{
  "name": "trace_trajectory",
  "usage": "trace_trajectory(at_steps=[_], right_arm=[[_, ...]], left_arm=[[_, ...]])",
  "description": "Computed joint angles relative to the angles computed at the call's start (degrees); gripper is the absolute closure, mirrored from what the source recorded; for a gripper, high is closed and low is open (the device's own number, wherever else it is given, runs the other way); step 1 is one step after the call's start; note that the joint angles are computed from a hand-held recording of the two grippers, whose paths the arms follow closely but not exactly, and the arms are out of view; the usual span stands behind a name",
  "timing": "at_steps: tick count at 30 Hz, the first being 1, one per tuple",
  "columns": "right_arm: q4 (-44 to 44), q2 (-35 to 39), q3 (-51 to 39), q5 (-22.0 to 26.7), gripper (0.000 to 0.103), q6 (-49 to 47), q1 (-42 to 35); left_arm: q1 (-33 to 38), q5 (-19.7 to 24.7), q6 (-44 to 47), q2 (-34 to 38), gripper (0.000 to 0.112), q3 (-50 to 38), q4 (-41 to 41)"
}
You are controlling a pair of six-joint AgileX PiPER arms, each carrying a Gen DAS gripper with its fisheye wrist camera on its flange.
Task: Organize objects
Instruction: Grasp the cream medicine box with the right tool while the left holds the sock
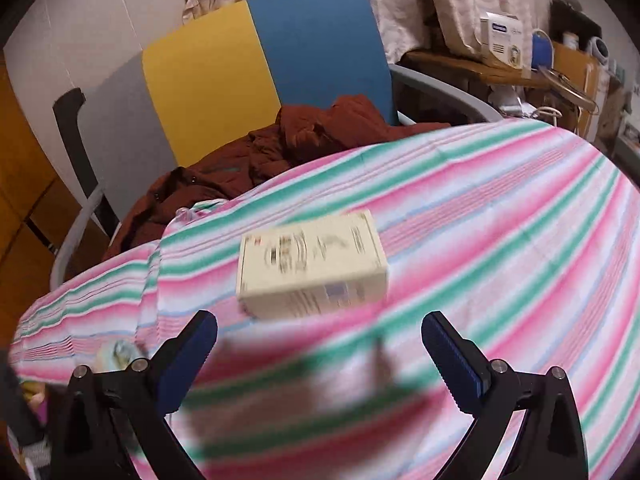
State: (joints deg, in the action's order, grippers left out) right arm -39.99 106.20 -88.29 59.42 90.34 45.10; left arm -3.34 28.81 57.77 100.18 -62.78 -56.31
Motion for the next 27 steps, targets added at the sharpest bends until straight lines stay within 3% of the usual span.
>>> trace_trajectory(at_steps=[8,16,27], right_arm=[[3.14,6.71,-6.36,0.09,0.000,-5.97,-3.53],[-9.94,6.54,-0.43,-1.62,0.004,4.21,0.17],[-6.39,4.21,0.65,3.09,0.005,7.49,7.11]], left_arm=[[0.43,0.60,1.79,0.44,0.040,0.14,-1.97],[0.21,0.08,2.39,0.46,0.040,0.44,-2.43],[-0.27,-0.53,1.11,0.19,0.040,0.40,-0.81]])
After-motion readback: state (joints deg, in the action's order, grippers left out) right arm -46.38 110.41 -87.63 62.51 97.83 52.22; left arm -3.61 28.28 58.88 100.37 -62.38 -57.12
